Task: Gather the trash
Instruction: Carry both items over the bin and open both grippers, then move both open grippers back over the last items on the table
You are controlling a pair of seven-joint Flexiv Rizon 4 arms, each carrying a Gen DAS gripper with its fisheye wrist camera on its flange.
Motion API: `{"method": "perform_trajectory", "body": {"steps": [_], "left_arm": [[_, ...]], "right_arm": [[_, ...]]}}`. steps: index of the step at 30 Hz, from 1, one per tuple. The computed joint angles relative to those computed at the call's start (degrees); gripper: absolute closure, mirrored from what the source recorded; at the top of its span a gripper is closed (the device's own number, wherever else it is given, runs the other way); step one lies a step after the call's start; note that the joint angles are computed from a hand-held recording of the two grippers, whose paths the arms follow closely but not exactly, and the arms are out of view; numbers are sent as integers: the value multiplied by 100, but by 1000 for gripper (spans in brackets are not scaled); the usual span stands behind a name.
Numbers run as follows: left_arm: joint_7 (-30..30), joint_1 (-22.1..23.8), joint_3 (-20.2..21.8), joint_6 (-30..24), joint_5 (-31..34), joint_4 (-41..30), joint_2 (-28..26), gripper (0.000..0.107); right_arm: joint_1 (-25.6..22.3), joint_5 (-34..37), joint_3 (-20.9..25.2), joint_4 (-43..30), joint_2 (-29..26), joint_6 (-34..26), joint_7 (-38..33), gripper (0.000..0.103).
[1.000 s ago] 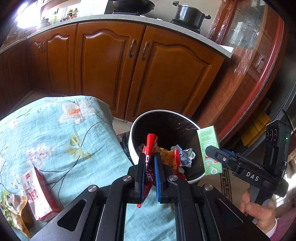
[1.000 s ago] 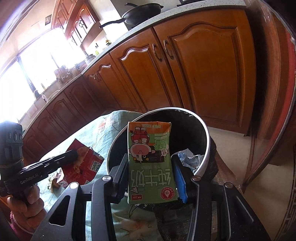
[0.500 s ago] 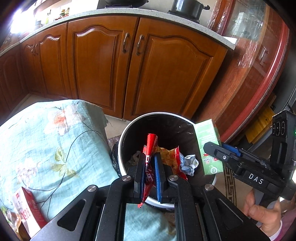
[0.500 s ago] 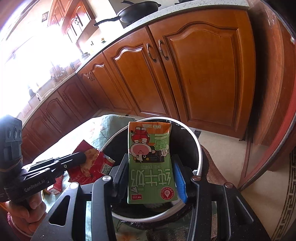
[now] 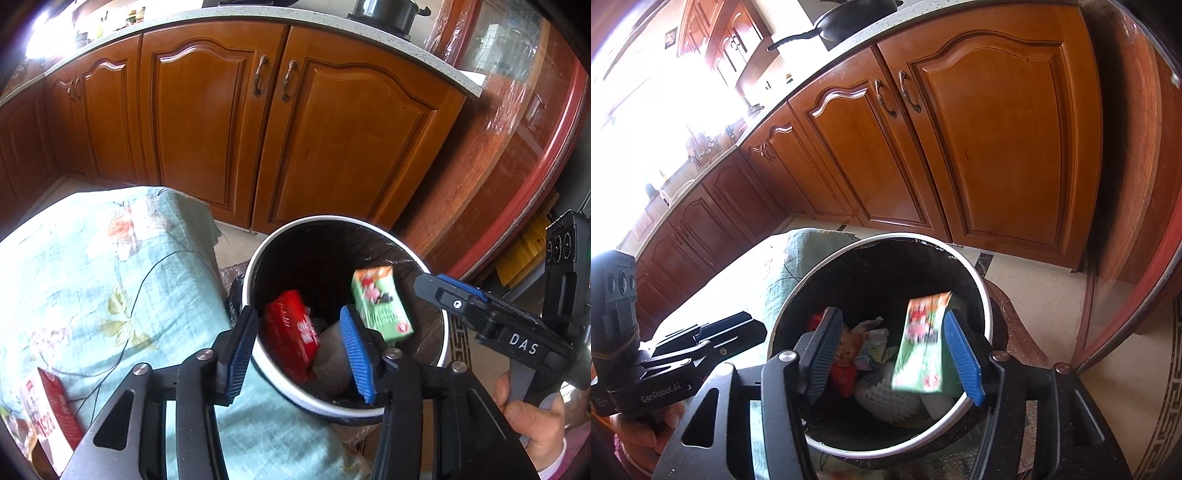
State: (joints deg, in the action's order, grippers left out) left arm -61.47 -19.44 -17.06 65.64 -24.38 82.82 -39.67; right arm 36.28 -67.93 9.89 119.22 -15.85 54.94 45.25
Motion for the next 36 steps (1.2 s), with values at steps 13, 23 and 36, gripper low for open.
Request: {"method": "perform_trajectory", "body": {"steps": [13,23,36], "left_arm": [[1023,962,-727,645,-1469,1885,1114,52],[2035,1128,-448,779,-3093,3181,2121,52],[2267,890,858,346,-3972,4076,2971,51]], "right_arm": [[344,-628,27,-347,-237,-113,662,23],[754,-742,-86,-1019,-749,19,615,19],[1230,-458,-452,-1915,-1531,638,6,19]]}}
